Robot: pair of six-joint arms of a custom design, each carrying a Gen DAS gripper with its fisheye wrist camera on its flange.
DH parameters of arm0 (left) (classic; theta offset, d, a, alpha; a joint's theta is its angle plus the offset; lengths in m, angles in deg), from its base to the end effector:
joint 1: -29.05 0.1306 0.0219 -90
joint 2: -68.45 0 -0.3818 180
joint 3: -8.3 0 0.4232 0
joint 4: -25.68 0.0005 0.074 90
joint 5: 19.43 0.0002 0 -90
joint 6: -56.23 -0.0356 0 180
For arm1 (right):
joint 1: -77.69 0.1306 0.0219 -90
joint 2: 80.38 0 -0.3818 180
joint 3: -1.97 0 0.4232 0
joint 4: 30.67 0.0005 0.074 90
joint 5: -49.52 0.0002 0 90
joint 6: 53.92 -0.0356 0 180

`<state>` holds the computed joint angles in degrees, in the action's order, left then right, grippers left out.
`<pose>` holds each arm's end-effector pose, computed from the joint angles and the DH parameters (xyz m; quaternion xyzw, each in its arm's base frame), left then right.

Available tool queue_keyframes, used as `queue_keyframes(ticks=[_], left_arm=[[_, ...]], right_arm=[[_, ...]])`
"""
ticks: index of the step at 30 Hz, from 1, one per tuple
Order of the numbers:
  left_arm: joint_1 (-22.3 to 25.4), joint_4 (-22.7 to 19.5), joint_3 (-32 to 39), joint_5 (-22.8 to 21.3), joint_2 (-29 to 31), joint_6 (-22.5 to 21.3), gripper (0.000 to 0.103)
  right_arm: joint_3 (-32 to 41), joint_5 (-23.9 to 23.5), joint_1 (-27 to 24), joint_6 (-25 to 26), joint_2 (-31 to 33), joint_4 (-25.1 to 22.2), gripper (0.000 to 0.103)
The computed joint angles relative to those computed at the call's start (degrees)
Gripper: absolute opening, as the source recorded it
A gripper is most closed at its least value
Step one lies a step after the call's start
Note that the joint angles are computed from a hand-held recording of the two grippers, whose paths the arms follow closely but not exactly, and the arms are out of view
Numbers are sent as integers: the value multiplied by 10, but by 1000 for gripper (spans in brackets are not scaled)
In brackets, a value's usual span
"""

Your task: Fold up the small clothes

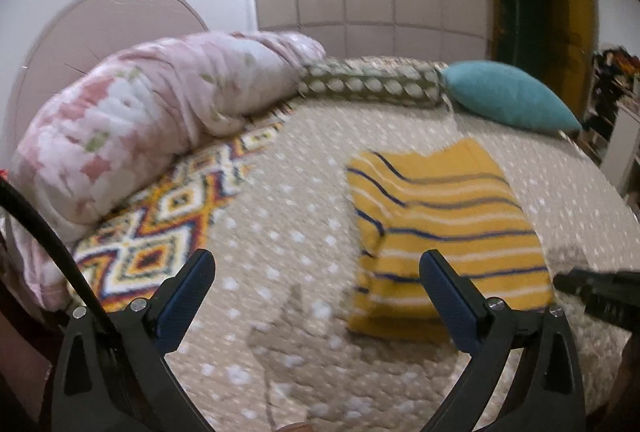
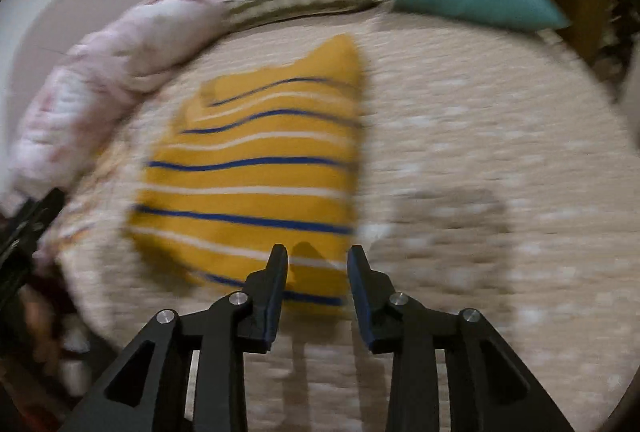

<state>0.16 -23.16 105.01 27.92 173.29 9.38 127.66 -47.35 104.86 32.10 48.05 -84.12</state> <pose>0.5307 -0.2659 0.3557 -0.2134 0.8734 0.1263 0.4192 0.6589 0.3424 0.3185 -0.2090 0.9321 0.1332 0.2642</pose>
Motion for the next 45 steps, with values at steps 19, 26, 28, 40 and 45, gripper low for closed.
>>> queue_keyframes(ticks=[19,26,28,40,45], left_arm=[[-6,-79,57,166,105,27,101],[-7,-77,59,160,113,29,103],[-8,-75,58,154,114,30,103],[-8,-79,61,154,114,31,103],[-9,-90,59,153,99,43,103]], right_arm=[[-25,148,-14,-10,2,-8,42],[-24,157,-12,-9,4,-9,45],[-22,159,-11,-8,6,-10,45],[-22,163,-11,-7,6,-9,46],[-33,166,-8,-11,-2,-1,48]])
